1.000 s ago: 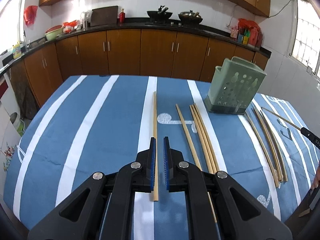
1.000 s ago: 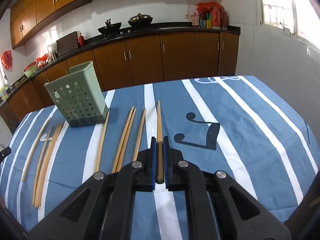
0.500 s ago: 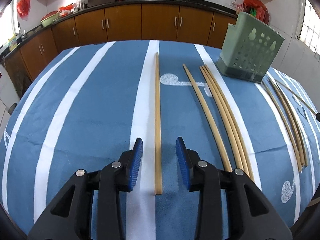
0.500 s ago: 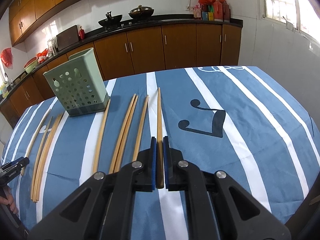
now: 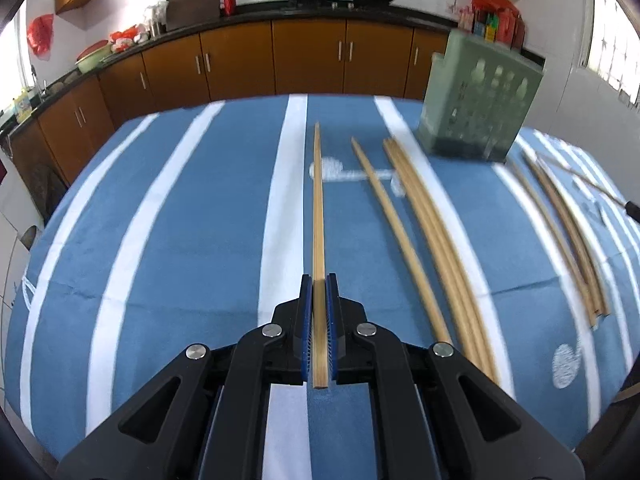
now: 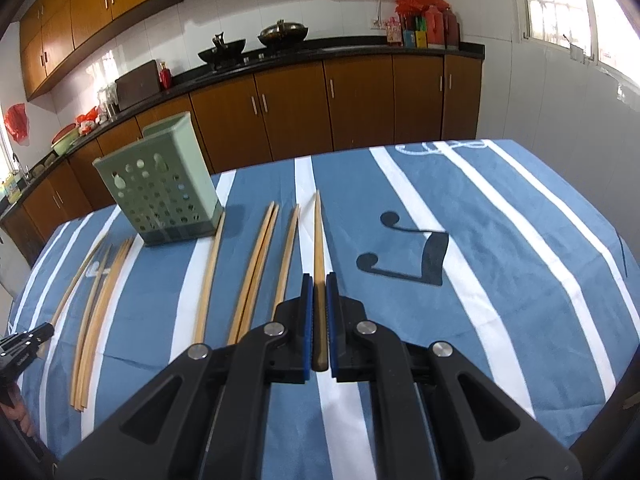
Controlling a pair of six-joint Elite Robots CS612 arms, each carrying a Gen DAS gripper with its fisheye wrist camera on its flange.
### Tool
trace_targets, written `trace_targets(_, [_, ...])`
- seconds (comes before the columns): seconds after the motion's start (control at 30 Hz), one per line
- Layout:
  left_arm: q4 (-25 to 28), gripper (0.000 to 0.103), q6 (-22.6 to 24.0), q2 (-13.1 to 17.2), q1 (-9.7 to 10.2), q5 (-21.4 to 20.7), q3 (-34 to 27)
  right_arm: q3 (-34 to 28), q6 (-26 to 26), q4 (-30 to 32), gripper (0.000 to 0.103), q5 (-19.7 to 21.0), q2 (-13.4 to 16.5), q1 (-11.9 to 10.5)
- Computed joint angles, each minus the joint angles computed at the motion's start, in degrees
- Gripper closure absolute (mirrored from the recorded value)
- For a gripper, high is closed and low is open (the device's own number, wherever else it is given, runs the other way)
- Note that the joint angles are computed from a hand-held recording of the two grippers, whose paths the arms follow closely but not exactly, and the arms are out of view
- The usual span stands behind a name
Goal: Organize utensils
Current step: 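Lift the right tool's chopstick over the green holder while the left tool carries its own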
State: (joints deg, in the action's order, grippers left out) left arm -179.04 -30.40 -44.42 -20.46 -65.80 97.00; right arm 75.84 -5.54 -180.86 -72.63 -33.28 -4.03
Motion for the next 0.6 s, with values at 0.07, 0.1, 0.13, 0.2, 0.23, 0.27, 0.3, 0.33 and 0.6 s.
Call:
trace_targets(0.07, [-1.7,0.096,0.6,-0.4,-0.13,0.6,0.3,0.0,0.2,-0.6,0.095,0.2,-0.1,-0.1])
trace_targets(0.1, [-2.6,0.096,0.9,-0.7,-0.21,1.0,0.6,0.1,0.3,-0.9,0.095,0.3,-0.2,-0.1])
trace_targets(0.13, [-3.8,0.096,1.3,-1.0,-0.34,1.4,0.8,0.1,0.5,-1.3,0.095,0.4,-0.2,-0.1])
trace_targets(0.2, [-5.9,0.096,2.0,-1.4,-0.62,2.5,1.1,0.2,0.7,-1.7,0.095,0.6,-0.3,-0.2])
trace_targets(0.23, [-6.5,0.096,2.2,-1.5,-0.69,2.7,1.1,0.2,0.9,-1.9,0.095,0.7,-0.4,-0.2])
trace_targets(0.27, [-7.3,0.096,2.3,-1.7,-0.76,3.0,1.2,0.3,1.0,-2.2,0.095,0.9,-0.4,-0.3])
trace_targets(0.3, [-8.1,0.096,2.4,-1.7,-0.81,3.3,1.2,0.4,1.1,-2.6,0.095,1.1,-0.5,-0.3])
trace_targets(0.33, [-8.9,0.096,2.4,-1.9,-0.87,3.6,1.2,0.4,1.1,-2.8,0.095,1.2,-0.5,-0.3])
trace_targets(0.6, [-13.2,0.096,2.9,-2.5,-1.19,5.9,0.9,0.4,2.6,-6.4,0.095,2.6,-0.8,-0.6])
